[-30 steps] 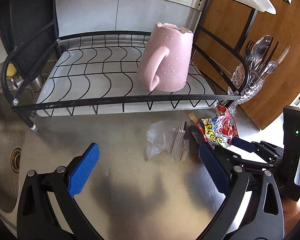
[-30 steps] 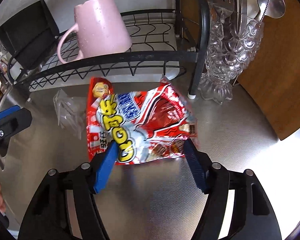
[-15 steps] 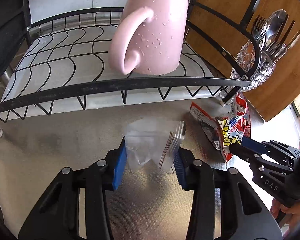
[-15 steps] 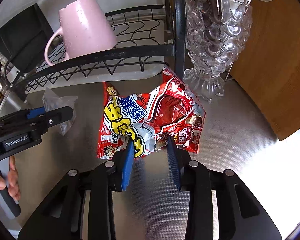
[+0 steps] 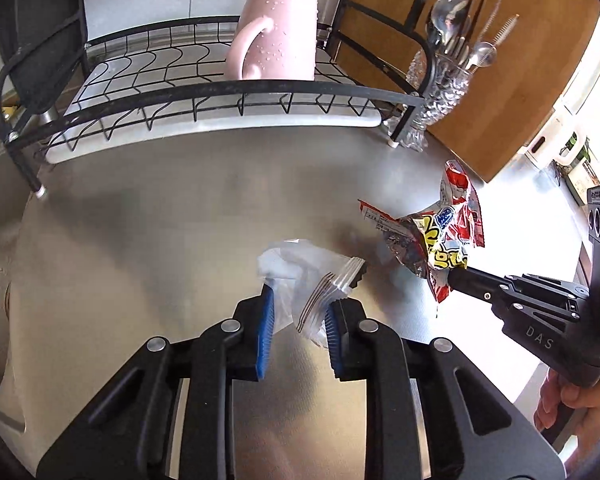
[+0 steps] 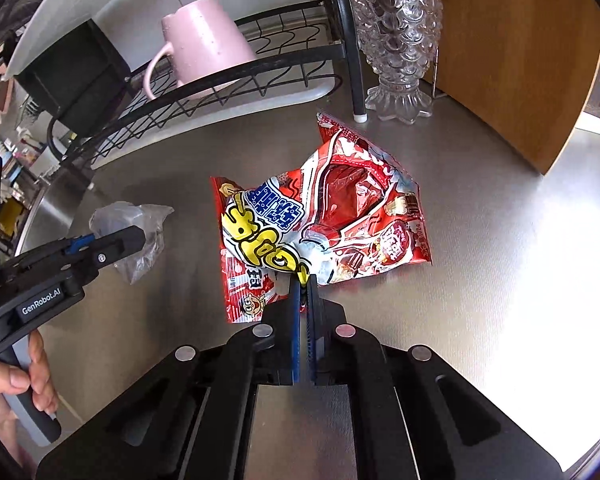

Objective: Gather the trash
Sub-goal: 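Grasp the small clear bag with the left tool while the right tool grasps the red snack bag, then lower both bags over the floor bin and open both tools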

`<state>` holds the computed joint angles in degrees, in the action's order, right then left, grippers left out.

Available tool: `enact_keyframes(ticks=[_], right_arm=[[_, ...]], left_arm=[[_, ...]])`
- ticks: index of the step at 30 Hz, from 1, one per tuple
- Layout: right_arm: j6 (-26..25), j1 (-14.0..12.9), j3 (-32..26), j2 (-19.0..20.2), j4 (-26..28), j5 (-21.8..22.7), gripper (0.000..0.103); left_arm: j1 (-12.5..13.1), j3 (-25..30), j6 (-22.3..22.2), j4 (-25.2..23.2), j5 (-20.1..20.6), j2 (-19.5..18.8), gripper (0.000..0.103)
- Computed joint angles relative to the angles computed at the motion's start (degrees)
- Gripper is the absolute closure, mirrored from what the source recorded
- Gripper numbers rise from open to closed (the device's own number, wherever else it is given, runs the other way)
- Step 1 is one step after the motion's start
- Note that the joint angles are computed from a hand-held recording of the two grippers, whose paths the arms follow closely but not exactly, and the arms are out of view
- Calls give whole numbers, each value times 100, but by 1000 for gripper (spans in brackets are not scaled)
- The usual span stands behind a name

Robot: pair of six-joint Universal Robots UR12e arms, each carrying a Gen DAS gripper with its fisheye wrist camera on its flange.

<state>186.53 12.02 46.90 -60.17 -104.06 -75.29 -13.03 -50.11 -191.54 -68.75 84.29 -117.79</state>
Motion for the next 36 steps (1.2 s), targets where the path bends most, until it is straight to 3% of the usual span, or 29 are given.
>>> enact_keyframes(ticks=[9, 20, 29, 36], right_arm=[[121, 247, 1058, -921, -406, 20, 99], [193, 548, 2204, -1855, -521, 171, 99], [103, 665, 3042, -2392, -59, 238, 99], [180, 680, 3465, -2376, 339, 289, 99]], left_arm=[[-59, -1549, -142, 501, 121, 1280, 83], [-158, -3068, -405, 513, 141, 2557, 83], [-238, -3984, -783, 323, -134, 3007, 83], [-239, -4533, -882, 397, -373, 2989, 83]])
